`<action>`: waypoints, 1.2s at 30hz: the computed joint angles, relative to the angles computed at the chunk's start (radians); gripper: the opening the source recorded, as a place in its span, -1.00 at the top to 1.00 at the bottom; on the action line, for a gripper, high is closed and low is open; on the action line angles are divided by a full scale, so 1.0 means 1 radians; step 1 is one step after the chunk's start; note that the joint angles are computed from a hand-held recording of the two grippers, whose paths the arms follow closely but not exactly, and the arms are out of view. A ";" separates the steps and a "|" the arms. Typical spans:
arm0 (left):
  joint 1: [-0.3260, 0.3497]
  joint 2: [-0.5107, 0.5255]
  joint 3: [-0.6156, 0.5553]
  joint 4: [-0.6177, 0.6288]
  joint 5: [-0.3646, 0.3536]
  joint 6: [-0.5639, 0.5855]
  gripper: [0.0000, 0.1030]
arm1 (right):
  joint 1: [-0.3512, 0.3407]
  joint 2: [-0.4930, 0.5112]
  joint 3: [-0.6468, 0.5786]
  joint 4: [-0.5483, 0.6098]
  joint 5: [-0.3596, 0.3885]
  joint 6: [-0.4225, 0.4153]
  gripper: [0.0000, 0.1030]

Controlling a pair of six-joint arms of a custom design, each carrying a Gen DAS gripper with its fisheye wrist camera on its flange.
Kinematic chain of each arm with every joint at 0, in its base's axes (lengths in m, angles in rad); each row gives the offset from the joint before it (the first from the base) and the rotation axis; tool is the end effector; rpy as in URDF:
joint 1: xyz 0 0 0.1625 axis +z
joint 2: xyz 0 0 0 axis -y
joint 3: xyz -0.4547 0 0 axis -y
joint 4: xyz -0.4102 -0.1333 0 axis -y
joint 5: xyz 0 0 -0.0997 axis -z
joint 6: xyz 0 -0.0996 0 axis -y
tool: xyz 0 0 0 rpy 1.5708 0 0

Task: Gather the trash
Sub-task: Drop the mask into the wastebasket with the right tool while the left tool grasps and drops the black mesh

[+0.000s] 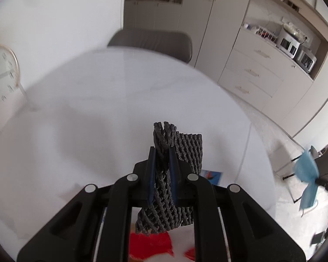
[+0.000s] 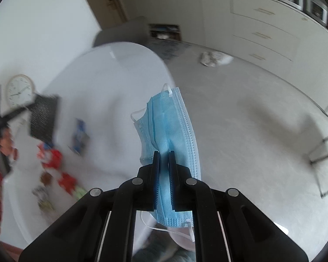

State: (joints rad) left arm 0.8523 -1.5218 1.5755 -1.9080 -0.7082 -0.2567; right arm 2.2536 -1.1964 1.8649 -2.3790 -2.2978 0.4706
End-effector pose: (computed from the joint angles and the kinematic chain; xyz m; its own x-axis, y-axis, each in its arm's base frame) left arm -0.2019 -0.5484 0.5603 -0.7693 0.0759 -0.6343 0.4514 0.7672 -0.4557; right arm 0.4289 -0.4210 0.2716 -0.8520 -0.0079 0.5235 -0.2676 0.8659 -0.4225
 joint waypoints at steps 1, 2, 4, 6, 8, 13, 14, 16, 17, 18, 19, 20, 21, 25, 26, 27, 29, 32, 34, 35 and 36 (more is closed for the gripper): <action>-0.038 -0.016 0.014 0.023 0.037 -0.029 0.77 | -0.006 -0.032 0.040 0.041 -0.015 0.042 0.83; -0.064 -0.028 0.024 0.046 0.056 -0.053 0.77 | -0.012 -0.048 0.065 0.069 -0.023 0.071 0.83; -0.122 -0.047 0.036 0.109 0.077 -0.128 0.77 | -0.055 -0.092 0.152 0.099 -0.004 0.128 0.83; -0.183 -0.055 0.044 0.191 0.074 -0.231 0.77 | -0.115 -0.115 0.238 0.060 0.033 0.144 0.83; -0.241 -0.058 0.064 0.248 0.070 -0.310 0.77 | -0.168 -0.112 0.300 0.042 0.041 0.145 0.83; -0.324 -0.040 0.123 0.254 -0.044 -0.421 0.77 | -0.333 -0.030 0.428 -0.129 0.108 0.070 0.78; -0.338 -0.028 0.135 0.254 -0.068 -0.445 0.77 | -0.356 -0.005 0.437 -0.148 0.112 0.053 0.78; -0.364 -0.034 0.174 0.267 -0.108 -0.471 0.77 | -0.397 0.042 0.453 -0.194 0.127 0.011 0.23; -0.383 -0.029 0.192 0.278 -0.127 -0.481 0.77 | -0.419 0.049 0.457 -0.201 0.138 -0.008 0.03; -0.391 -0.013 0.200 0.274 -0.140 -0.475 0.77 | -0.432 0.057 0.467 -0.220 0.149 -0.020 -0.13; -0.397 0.005 0.209 0.262 -0.157 -0.468 0.77 | -0.440 0.056 0.480 -0.238 0.160 -0.033 -0.15; -0.403 0.010 0.220 0.258 -0.171 -0.469 0.77 | -0.451 0.048 0.490 -0.249 0.181 -0.047 -0.18; -0.410 0.019 0.231 0.254 -0.188 -0.476 0.76 | -0.452 0.040 0.494 -0.255 0.193 -0.051 -0.28; -0.424 0.051 0.290 0.222 -0.256 -0.493 0.77 | -0.425 -0.112 0.539 -0.241 0.189 -0.048 -0.51; -0.422 0.066 0.303 0.205 -0.281 -0.495 0.77 | -0.413 -0.154 0.544 -0.223 0.179 -0.039 -0.53; -0.422 0.079 0.314 0.189 -0.299 -0.494 0.77 | -0.402 -0.189 0.544 -0.207 0.170 -0.032 -0.57; -0.422 0.110 0.343 0.165 -0.330 -0.490 0.77 | -0.381 -0.289 0.557 -0.154 0.140 -0.026 -0.62; -0.408 0.146 0.385 0.128 -0.382 -0.492 0.76 | -0.342 -0.396 0.553 -0.082 0.089 -0.012 -0.66; -0.393 0.173 0.410 0.120 -0.411 -0.510 0.70 | -0.323 -0.447 0.544 -0.039 0.062 0.000 -0.69; -0.387 0.180 0.418 0.121 -0.417 -0.518 0.63 | -0.319 -0.461 0.542 -0.031 0.056 0.003 -0.69; -0.376 0.193 0.427 0.126 -0.428 -0.533 0.57 | -0.315 -0.467 0.541 -0.030 0.053 0.007 -0.69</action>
State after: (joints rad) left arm 0.4761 -1.3293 2.0022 -1.7819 -1.1359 -0.7896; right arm 1.9385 -1.6638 2.4055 -2.4089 -2.2450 0.4774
